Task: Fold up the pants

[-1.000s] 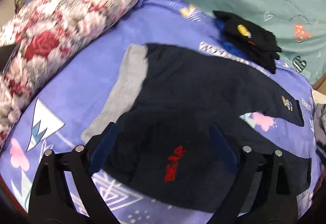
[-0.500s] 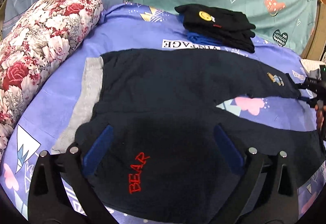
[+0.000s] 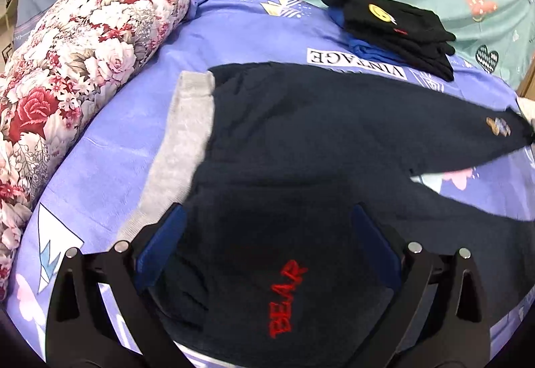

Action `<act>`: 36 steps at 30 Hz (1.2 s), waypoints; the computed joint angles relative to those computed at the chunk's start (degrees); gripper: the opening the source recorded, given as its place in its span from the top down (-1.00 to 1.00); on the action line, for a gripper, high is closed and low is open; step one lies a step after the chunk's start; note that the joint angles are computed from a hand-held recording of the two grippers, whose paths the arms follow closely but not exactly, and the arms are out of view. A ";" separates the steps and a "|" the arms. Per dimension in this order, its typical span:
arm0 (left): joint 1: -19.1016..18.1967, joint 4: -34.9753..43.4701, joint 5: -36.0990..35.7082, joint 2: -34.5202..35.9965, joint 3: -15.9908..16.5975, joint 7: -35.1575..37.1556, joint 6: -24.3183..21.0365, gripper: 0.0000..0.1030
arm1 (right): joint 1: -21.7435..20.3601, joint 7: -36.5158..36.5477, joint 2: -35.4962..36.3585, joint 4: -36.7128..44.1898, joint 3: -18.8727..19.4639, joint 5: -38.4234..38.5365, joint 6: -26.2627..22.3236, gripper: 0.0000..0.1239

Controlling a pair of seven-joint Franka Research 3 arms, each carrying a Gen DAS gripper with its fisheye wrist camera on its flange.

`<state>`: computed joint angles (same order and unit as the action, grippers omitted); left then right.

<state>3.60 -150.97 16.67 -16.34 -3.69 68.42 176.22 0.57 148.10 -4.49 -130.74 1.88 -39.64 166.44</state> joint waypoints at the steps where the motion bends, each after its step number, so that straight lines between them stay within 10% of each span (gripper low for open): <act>1: -1.12 0.69 -0.88 0.32 1.32 1.23 -0.68 -0.95 | -0.15 0.43 1.19 1.46 0.73 -3.48 -3.25 0.74; 6: 0.38 5.13 -0.83 1.38 2.37 4.47 -3.67 -0.95 | 4.00 2.59 4.75 6.66 -0.53 -2.30 -22.49 0.14; 12: 3.08 12.29 -1.56 5.65 2.02 3.76 -5.97 -0.95 | 4.71 11.18 1.44 3.80 -1.28 -9.99 -13.51 0.13; 19: 4.64 20.72 -2.42 14.02 1.92 1.07 -8.26 -0.94 | 5.47 -4.93 7.79 7.33 -2.13 5.26 -3.08 0.13; 24: 5.22 27.03 -12.38 19.31 2.09 9.21 -12.76 -0.94 | 8.28 0.71 11.08 12.79 -5.89 0.66 -9.53 0.11; 30: 8.09 30.06 -27.90 21.96 -0.29 21.14 -14.35 -0.94 | 3.63 -17.18 12.84 11.17 -4.62 27.40 -0.10 -0.08; 36: 8.25 32.63 -28.95 24.24 -0.51 23.14 -15.79 -0.95 | 10.20 -7.77 14.91 16.19 -11.28 12.50 -8.45 -0.10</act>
